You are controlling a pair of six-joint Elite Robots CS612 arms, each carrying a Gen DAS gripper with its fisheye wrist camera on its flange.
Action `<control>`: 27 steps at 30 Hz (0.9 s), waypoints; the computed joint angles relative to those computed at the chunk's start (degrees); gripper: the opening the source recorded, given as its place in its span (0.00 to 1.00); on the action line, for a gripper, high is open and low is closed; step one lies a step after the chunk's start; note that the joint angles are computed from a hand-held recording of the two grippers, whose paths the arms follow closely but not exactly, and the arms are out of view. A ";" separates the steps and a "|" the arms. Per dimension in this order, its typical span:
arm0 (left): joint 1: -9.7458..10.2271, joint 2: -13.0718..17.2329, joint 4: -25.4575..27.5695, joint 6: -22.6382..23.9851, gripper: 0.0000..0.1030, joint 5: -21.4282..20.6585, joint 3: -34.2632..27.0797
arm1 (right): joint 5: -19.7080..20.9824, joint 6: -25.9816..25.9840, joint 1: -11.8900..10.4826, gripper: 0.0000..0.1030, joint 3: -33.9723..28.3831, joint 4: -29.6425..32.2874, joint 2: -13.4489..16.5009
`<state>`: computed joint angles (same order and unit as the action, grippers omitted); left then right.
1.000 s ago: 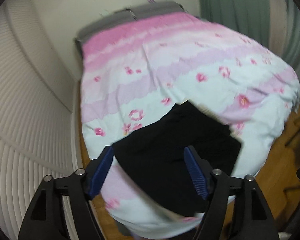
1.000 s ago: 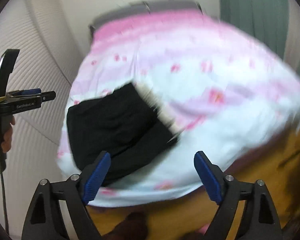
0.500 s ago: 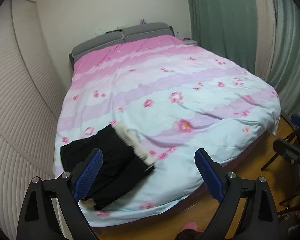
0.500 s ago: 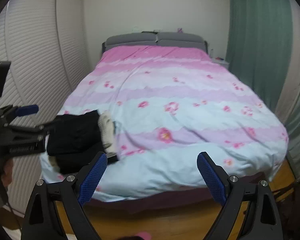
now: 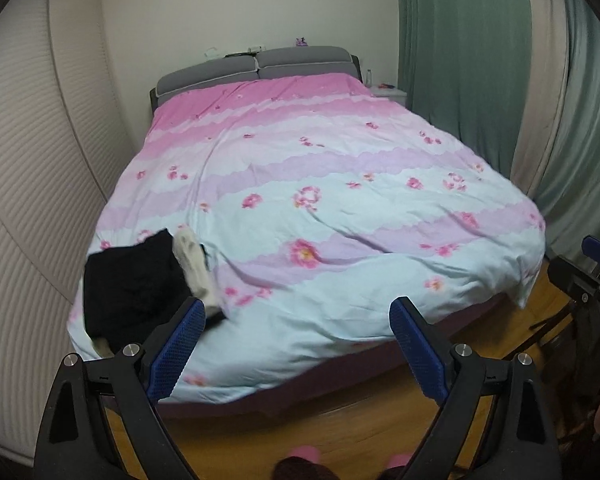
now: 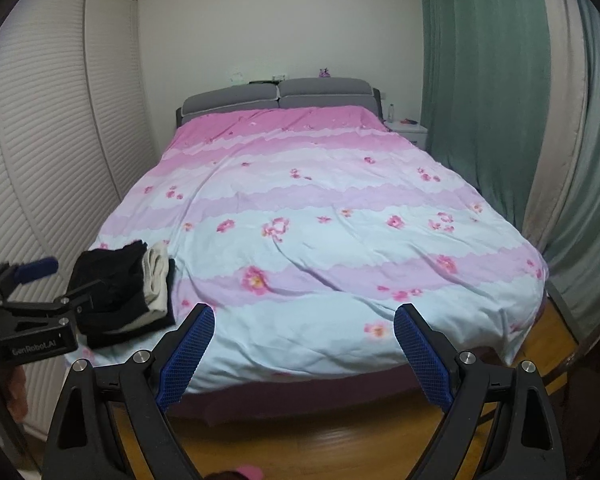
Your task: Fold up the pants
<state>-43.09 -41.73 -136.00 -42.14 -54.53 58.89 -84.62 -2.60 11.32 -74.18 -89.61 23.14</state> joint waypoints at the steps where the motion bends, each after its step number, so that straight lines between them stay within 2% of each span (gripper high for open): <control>1: -0.61 0.53 2.28 -2.07 0.92 0.74 -1.36 | 1.29 -0.86 -0.82 0.90 -0.52 0.47 0.09; 5: -2.79 1.64 5.14 -7.14 0.92 2.33 -4.15 | 4.17 -4.06 -3.79 0.90 -3.07 3.20 0.60; 7: -3.81 2.16 6.77 -8.98 0.92 3.86 -5.46 | 6.95 -5.40 -5.36 0.90 -4.65 4.82 1.03; 11: -5.47 2.91 9.43 -12.62 0.92 5.98 -7.75 | 8.71 -8.04 -7.24 0.90 -7.16 6.42 1.73; 19: -7.65 3.75 13.76 -14.67 0.95 10.43 -11.04 | 13.49 -10.79 -10.23 0.90 -10.20 8.35 2.30; 27: -8.43 4.09 14.88 -15.32 0.97 11.47 -12.27 | 15.79 -10.29 -11.66 0.90 -11.21 8.08 2.59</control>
<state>-51.51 -37.64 -121.12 -57.45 -43.06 46.61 -68.83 -12.90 -0.35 -85.40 -81.54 25.73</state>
